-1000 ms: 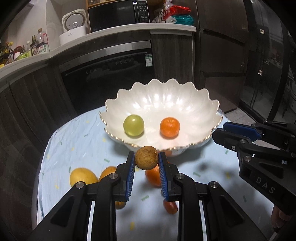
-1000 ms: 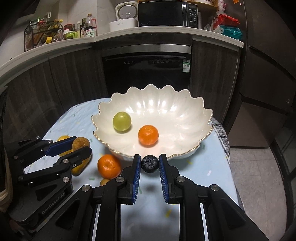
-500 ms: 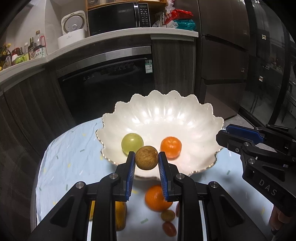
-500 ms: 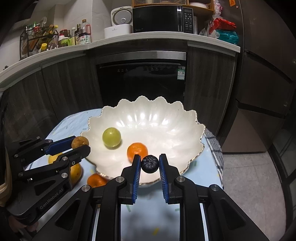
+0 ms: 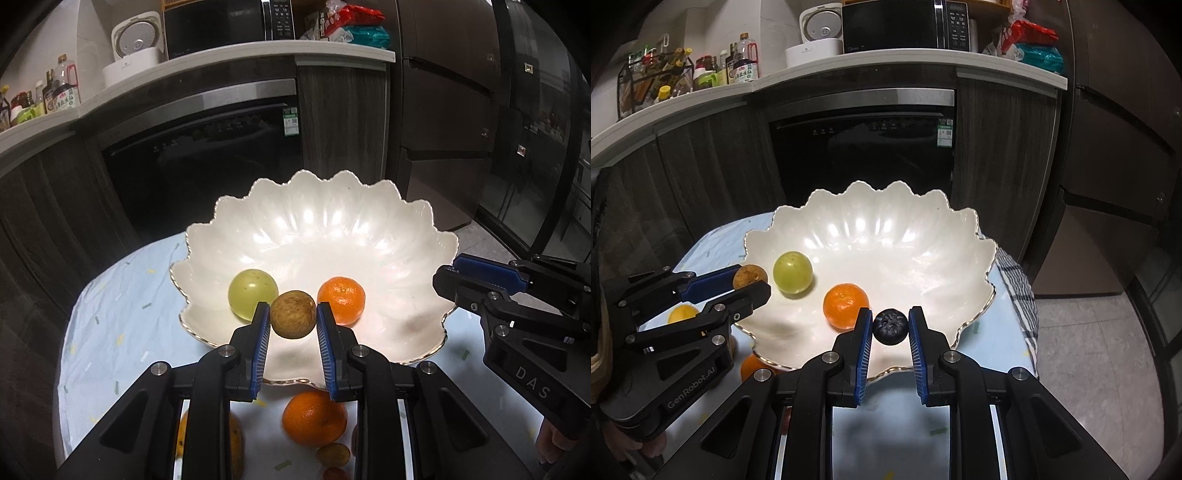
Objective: Organize fruits
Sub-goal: 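Open both tools to drop the blueberry and kiwi into the bowl, then withdraw both tools from the bowl toward the remaining fruits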
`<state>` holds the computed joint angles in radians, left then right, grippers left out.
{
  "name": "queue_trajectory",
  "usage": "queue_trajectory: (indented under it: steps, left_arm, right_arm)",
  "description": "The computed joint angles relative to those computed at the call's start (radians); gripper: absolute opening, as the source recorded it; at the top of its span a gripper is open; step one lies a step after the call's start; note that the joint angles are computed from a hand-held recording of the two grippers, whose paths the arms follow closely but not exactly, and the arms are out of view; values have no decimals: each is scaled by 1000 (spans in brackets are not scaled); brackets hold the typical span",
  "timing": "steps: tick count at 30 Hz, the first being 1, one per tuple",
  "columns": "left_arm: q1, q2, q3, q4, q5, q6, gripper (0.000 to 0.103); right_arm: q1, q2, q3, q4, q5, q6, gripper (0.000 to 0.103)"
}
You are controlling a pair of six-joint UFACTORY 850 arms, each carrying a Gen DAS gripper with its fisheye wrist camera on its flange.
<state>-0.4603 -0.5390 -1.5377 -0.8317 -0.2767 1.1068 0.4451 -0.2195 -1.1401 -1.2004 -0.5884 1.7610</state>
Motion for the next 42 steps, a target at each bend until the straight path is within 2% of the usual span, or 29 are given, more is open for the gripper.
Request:
queue_trajectory:
  steps: [3, 6, 7, 9, 11, 12, 16, 21, 27, 30, 42]
  left_arm:
    - [-5, 0, 6, 11, 10, -6, 28]
    - [-8, 2, 9, 24, 23, -16, 41]
    - [-8, 4, 12, 33, 30, -24, 48]
    - [-9, 8, 17, 41, 45, -35, 53]
    - [-8, 11, 20, 59, 54, -55, 62]
    - [-8, 14, 24, 62, 64, -57, 63]
    - [-6, 22, 29, 92, 70, -90, 68]
    - [-2, 38, 46, 76, 81, -85, 74]
    - [1, 64, 70, 19, 93, -29, 75]
    - [3, 80, 88, -23, 104, 9, 80]
    - [12, 135, 151, -80, 117, 67, 81]
  right_arm:
    - [-3, -5, -3, 15, 3, -17, 22]
    - [2, -4, -2, 2, -14, -10, 23]
    - [6, -5, -3, -6, -29, -6, 25]
    - [16, -7, -6, -24, -70, 10, 41]
    - [23, -7, -7, -33, -95, 18, 49]
    - [24, -7, -8, -35, -105, 21, 54]
    - [28, -3, -6, -40, -115, 30, 54]
    - [39, 4, -3, -60, -143, 53, 69]
    - [51, 13, -1, -66, -157, 62, 71]
    - [55, 20, 2, -66, -160, 66, 71]
    - [84, 43, 20, -66, -172, 79, 71]
